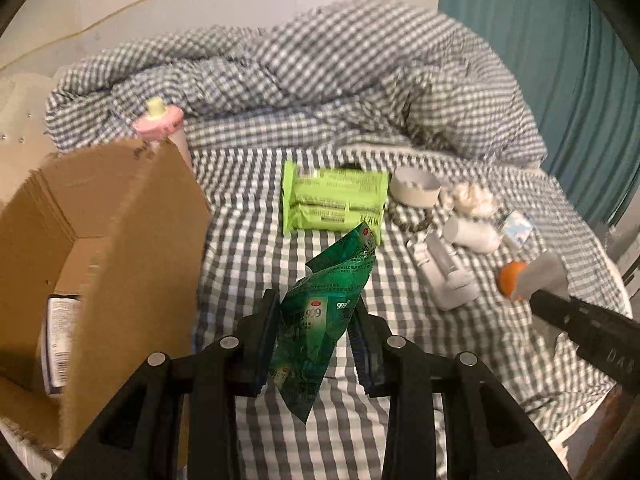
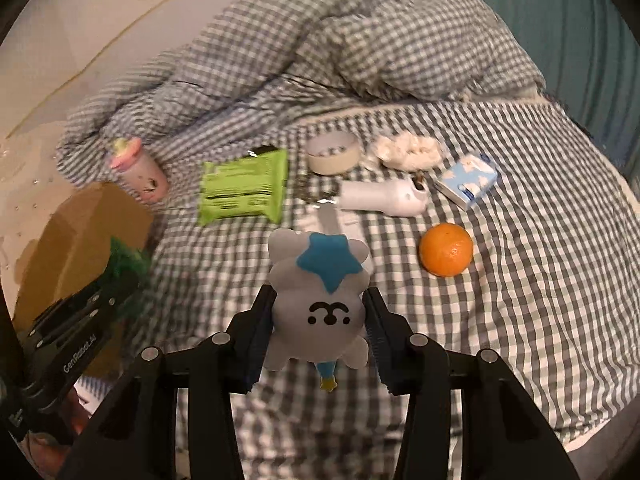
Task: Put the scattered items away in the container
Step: 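Carry the green packet and white toy to the box and release both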
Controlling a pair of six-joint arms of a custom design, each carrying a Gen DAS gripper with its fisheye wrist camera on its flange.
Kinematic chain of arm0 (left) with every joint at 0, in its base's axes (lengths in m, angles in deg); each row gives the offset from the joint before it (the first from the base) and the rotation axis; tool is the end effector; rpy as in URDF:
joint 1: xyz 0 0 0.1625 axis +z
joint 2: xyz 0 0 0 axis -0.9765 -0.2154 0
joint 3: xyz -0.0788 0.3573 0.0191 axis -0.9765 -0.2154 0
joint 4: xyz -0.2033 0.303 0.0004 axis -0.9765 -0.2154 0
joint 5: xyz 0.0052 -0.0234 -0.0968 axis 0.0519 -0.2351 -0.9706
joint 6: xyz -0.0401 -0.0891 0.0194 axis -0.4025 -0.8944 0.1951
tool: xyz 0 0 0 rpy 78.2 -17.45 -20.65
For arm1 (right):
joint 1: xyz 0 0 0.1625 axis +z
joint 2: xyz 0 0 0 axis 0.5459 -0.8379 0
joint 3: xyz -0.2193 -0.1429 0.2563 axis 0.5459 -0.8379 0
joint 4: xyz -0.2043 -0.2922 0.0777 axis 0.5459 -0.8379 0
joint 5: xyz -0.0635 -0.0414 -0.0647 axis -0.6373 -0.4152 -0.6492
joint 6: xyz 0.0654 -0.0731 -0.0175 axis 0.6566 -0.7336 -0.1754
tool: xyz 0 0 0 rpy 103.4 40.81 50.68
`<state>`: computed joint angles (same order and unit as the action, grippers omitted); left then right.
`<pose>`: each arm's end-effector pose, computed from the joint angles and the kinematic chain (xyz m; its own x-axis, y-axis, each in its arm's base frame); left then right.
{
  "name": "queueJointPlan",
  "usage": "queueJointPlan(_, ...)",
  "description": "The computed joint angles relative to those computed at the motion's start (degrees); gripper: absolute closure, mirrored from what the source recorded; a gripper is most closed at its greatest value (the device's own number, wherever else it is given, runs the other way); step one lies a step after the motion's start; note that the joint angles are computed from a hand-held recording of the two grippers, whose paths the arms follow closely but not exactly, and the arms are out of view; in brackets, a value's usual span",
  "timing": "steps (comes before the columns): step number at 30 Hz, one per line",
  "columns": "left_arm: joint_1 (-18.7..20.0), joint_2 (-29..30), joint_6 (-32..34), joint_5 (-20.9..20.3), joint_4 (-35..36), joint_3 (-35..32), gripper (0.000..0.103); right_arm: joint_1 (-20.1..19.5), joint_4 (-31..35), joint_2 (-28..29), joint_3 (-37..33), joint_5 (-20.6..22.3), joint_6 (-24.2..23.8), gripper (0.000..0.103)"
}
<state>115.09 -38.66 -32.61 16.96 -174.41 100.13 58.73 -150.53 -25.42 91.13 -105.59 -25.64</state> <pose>-0.3022 -0.5002 0.0639 -0.7367 0.1352 -0.6626 0.5375 0.7116 -0.4525 0.0999 -0.4626 0.2442 -0.8327 0.0674 0.5497 -0.3023 0.7763 -0.5531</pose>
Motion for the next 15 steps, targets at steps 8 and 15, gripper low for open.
queueJointPlan(8, -4.6, -8.1, -5.0, 3.6, 1.0, 7.2, 0.069, 5.1, -3.3, -2.8, 5.5, -0.4, -0.7, 0.059)
queueJointPlan(15, -6.5, -17.4, -11.1, 7.3, 4.1, 14.5, 0.069, 9.9, -4.6, -2.4, 7.5, -1.9, -0.2, 0.059)
